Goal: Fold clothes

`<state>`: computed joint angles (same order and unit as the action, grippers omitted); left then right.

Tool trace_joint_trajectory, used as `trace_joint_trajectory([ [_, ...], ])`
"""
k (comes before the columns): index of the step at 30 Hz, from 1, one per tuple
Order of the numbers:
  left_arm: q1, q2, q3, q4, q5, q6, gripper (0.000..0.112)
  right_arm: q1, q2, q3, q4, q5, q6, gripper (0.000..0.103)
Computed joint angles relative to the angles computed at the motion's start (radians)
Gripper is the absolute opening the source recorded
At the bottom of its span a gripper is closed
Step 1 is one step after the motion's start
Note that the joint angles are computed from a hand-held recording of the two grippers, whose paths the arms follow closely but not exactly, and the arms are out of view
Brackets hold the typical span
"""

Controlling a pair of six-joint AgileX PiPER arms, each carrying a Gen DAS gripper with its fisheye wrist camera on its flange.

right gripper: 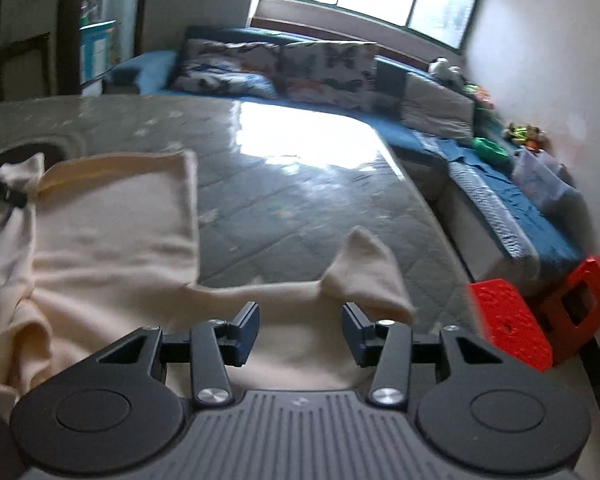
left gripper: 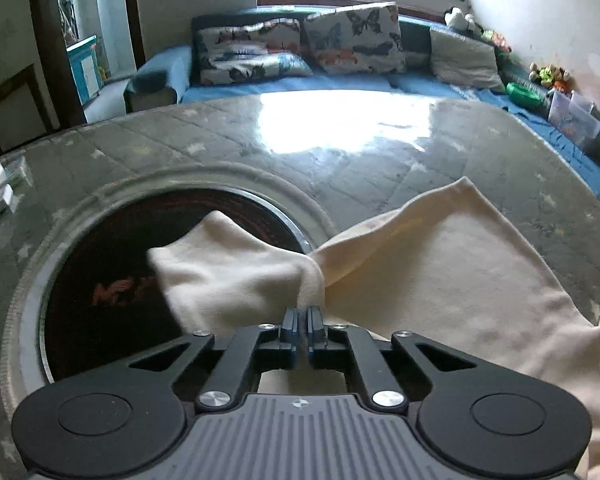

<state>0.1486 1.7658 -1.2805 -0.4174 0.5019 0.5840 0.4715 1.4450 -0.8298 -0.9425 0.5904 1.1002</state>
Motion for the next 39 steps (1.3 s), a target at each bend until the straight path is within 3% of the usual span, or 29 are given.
trace_joint_trajectory([
  [7, 0.173, -0.139, 0.102, -0.278, 0.071, 0.290, 0.004, 0.098, -0.031, 0.042, 0.084, 0.001, -0.051, 0.049],
  [15, 0.449, -0.282, 0.211, -0.480, 0.269, 0.572, 0.004, 0.202, -0.078, 0.013, 0.222, -0.064, -0.206, 0.052],
  [19, 0.598, -0.301, 0.237, -0.524, 0.344, 0.697, 0.004, 0.219, -0.081, -0.008, 0.486, -0.142, -0.452, 0.052],
  [23, 0.702, -0.297, 0.269, -0.547, 0.279, 0.795, 0.004, 0.264, -0.066, -0.027, 0.843, -0.183, -0.819, 0.052],
  [25, 0.744, -0.274, 0.257, -0.527, 0.265, 0.793, 0.004, 0.315, -0.055, -0.039, 0.906, -0.176, -0.908, 0.052],
  [26, 0.755, -0.261, 0.249, -0.504, 0.250, 0.778, 0.004, 0.338, -0.052, -0.049, 0.917, -0.168, -0.932, 0.052],
  [29, 0.794, -0.215, 0.189, -0.460, 0.318, 0.730, 0.004, 0.386, -0.051, -0.084, 0.908, -0.141, -0.946, 0.052],
  [34, 0.730, -0.239, 0.193, -0.494, 0.376, 0.753, 0.011, 0.372, -0.046, -0.144, 0.726, -0.094, -0.769, 0.052],
  [36, 0.676, -0.247, 0.199, -0.503, 0.388, 0.753, 0.024, 0.338, -0.049, -0.151, 0.680, -0.075, -0.722, 0.052],
  [37, 0.647, -0.250, 0.201, -0.507, 0.392, 0.751, 0.040, 0.324, -0.055, -0.144, 0.644, -0.067, -0.686, 0.052],
  [39, 0.565, -0.251, 0.204, -0.504, 0.359, 0.727, 0.044, 0.296, -0.064, -0.131, 0.569, -0.049, -0.612, 0.052],
])
